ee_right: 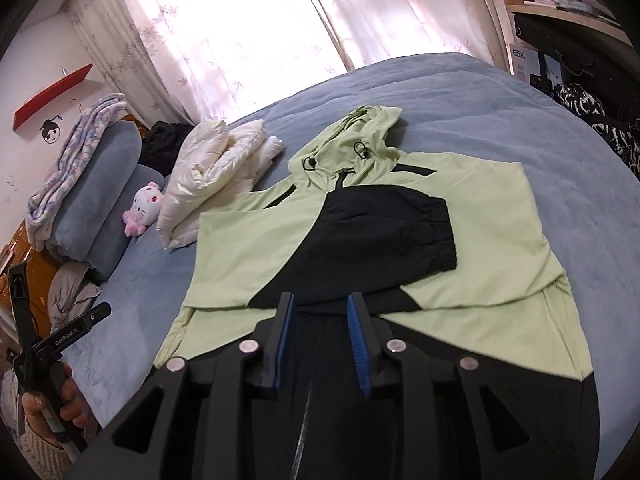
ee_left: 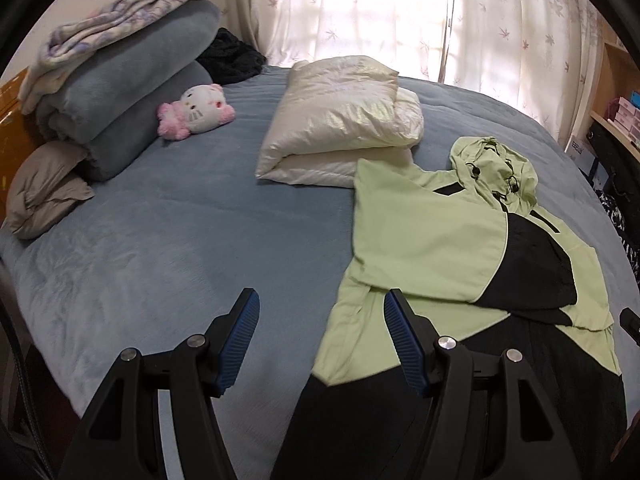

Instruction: Fold large clothes

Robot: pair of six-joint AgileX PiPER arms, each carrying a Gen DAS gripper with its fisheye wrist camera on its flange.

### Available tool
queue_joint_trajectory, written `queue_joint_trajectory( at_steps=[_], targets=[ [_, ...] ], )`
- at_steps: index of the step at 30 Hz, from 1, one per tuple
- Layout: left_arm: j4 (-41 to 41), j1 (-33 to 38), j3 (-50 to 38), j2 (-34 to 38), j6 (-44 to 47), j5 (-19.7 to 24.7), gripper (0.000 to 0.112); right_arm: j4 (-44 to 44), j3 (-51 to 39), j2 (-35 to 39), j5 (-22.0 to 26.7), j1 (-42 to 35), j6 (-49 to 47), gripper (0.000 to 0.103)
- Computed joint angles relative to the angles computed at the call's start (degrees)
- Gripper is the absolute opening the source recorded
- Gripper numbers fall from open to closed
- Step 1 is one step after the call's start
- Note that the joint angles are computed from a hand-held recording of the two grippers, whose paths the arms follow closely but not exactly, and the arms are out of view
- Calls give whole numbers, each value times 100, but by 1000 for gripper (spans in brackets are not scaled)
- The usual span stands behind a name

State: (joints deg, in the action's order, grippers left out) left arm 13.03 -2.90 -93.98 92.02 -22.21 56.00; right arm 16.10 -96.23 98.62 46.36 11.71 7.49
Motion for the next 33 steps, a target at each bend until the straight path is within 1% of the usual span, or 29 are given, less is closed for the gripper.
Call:
queue_joint_trajectory(
  at_steps=[5, 10, 14, 17, 20, 22, 24, 26, 31, 33],
  targets=[
    [-109, 127, 842, -685, -15, -107, 66, 226, 911, -640, -276, 12, -26, 28],
    [-69, 91, 1746, -1349, -35, -231, 66, 283, 1774, -1282, -450, -23, 17, 28],
    [-369, 196, 2425, -1866, 247, -382, 68, 225, 2327, -1791, -416, -82, -28, 28],
    [-938, 508, 2817, -2124, 868, -423, 69, 279, 2741, -2229, -229, -286, -260, 28],
    [-1980, 1089, 3289, -2354, 2104, -446, 70, 428, 3039, -2544, 53, -570, -628, 29],
    [-2460, 1419, 3547, -2415, 2659, -425, 70, 419, 3260, -2778, 285, -862, -879, 35],
    [-3079, 1851, 3863, -2471, 3337, -378, 70, 432, 3404, -2950, 523, -1201, -1070, 37],
    [-3693, 2266, 4126, -2441, 4096, -252, 70, 579, 3533, -3095, 798, -1694, -1332, 37],
    [-4365, 2748, 4435, -2268, 4960, -91, 71, 868, 3675, -3273, 1289, -2787, -1981, 37],
    [-4734, 3010, 4467, -2173, 5338, 38, 73, 928, 3722, -3287, 1442, -3149, -2226, 37]
  ],
)
